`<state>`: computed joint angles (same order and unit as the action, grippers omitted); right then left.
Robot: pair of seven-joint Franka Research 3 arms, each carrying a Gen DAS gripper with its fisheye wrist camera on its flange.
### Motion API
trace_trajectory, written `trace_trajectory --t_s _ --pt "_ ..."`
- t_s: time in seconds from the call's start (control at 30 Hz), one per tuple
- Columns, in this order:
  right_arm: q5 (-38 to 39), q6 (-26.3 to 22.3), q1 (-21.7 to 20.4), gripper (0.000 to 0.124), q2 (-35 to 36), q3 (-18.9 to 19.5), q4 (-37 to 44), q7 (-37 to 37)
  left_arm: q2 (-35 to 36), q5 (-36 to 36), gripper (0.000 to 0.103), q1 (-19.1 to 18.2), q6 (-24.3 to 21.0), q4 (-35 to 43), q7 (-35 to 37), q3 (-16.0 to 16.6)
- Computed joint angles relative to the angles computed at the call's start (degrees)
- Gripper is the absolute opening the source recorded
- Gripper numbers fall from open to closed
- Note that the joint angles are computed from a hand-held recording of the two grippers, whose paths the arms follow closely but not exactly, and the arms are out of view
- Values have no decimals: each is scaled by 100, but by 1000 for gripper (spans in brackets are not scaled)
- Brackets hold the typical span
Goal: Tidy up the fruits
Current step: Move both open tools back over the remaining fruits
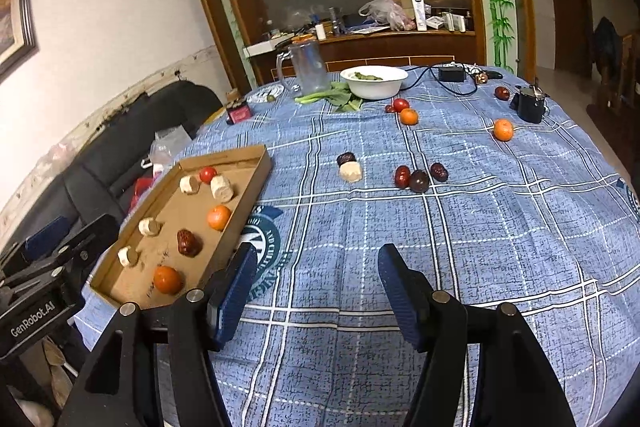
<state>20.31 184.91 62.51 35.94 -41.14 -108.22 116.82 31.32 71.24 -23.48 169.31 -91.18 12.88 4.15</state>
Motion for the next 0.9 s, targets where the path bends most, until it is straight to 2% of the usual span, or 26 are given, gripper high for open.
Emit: trace_trajectory --t_s 0.1,0.6,0.8,0.9 --pt "-62 -112 125 67 104 -133 71 45 8 -25 93 -2 -15 -27 42 -7" --pt "-795 -407 -303 68 181 285 362 502 220 -783 93 71 -96 24 860 -121" --pt "-1024 -482 -684 68 122 624 415 670 356 -1467 93 209 17 64 1558 -273" --pt "-1092 -508 -670 68 105 480 301 879 479 -2075 93 421 35 149 2240 -549"
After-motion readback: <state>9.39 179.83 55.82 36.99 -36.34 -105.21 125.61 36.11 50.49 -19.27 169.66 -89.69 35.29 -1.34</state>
